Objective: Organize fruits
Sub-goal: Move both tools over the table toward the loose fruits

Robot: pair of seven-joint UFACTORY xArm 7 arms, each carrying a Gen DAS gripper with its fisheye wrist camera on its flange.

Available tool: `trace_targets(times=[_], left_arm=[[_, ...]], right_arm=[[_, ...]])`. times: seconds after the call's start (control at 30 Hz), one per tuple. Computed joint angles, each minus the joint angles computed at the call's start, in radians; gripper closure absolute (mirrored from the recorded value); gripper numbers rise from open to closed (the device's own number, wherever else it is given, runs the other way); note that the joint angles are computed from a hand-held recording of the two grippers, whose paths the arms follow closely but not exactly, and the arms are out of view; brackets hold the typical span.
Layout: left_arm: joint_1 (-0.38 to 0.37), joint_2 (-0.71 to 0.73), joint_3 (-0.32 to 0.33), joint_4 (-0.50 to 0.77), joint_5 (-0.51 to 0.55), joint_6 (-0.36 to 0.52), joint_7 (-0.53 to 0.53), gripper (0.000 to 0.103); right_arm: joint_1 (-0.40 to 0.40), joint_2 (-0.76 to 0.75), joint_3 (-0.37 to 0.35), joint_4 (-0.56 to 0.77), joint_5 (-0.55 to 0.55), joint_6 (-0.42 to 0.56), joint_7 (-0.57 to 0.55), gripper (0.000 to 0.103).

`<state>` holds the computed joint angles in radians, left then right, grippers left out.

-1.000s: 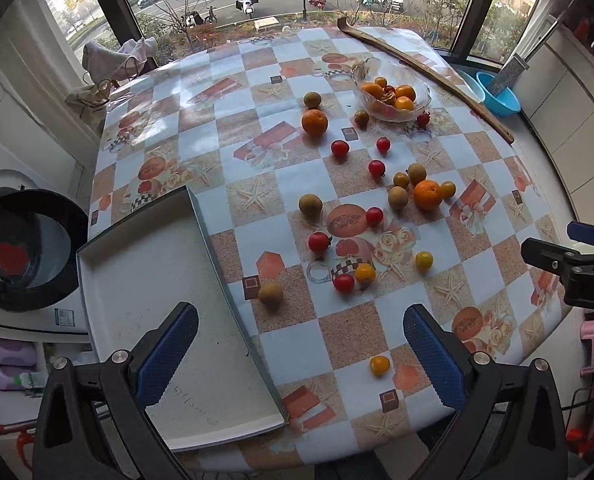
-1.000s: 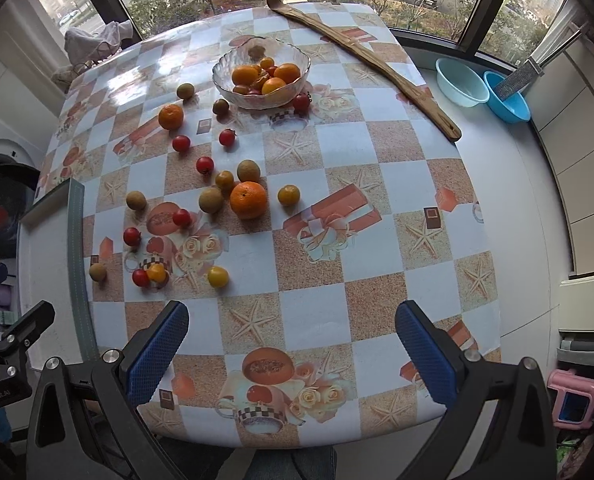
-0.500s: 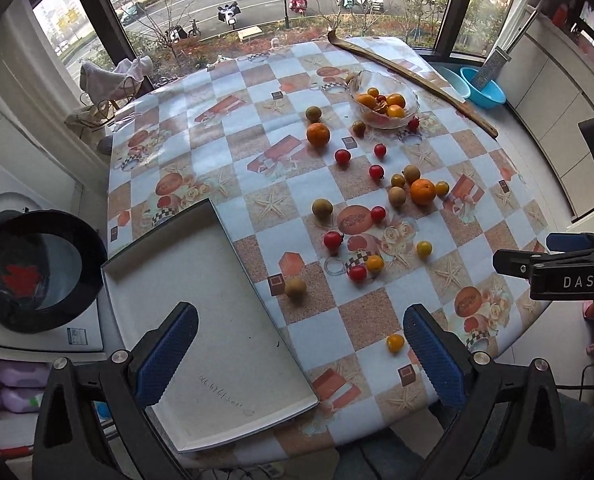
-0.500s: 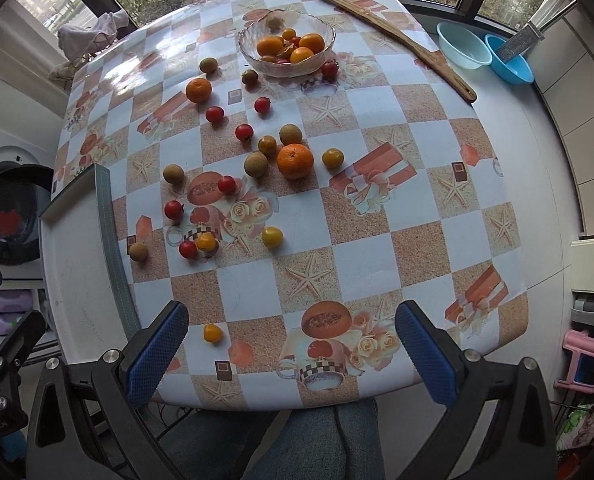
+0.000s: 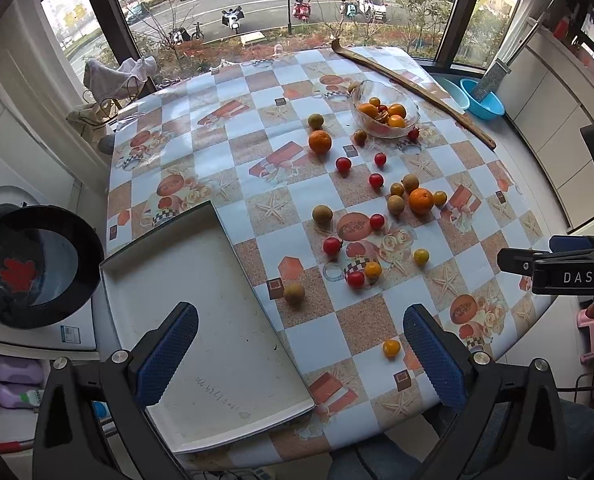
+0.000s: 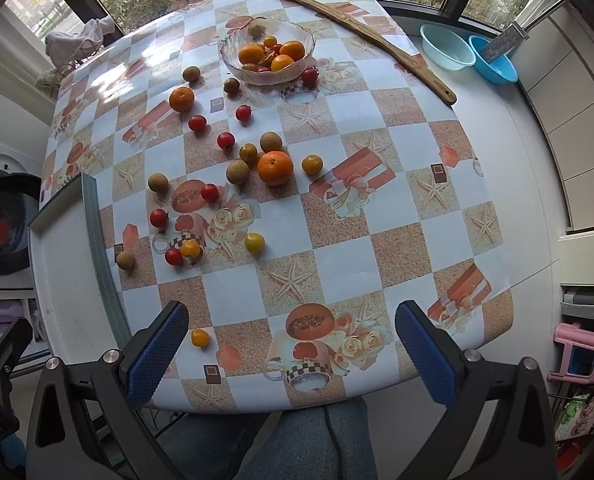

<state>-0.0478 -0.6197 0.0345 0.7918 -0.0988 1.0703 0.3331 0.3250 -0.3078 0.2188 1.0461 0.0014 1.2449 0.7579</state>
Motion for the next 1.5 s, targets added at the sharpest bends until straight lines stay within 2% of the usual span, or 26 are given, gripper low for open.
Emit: trace_targets(times=[0.43,0.7,1.03,1.3,1.5], left_arm=[[0.001,0.012,0.005,0.010,-0.011,0.014,-0.009,0.000],[0.015,0.028,0.012,0.010,-0.018,-0.008,-0.019,0.000],[0.040,0.102,-0.006,0.015,0.028,-0.008,-0.054,0.000],[0.023,0.230,-0.045,0.039,0.049,-0.106,-0.123,0.000],[-0.009,0.366,-0.076,0.054,0.060,-0.221,-0.194,0.000]], right_arm=[[-0.004,-0.004,0.000,0.002,-0.013,-0.005,0.006,0.000],[-0.008,-0.028,0.008,-0.008,-0.032,-0.001,0.032,0.000],[-0.001,-0.058,0.013,-0.061,-0.028,-0.024,0.030,0.000],[-0.013,-0.048,-0.021,-0.141,0.028,-0.110,0.009,0.000],[-0.038,-0.010,-0.049,-0.198,0.029,-0.191,-0.050,0.000]])
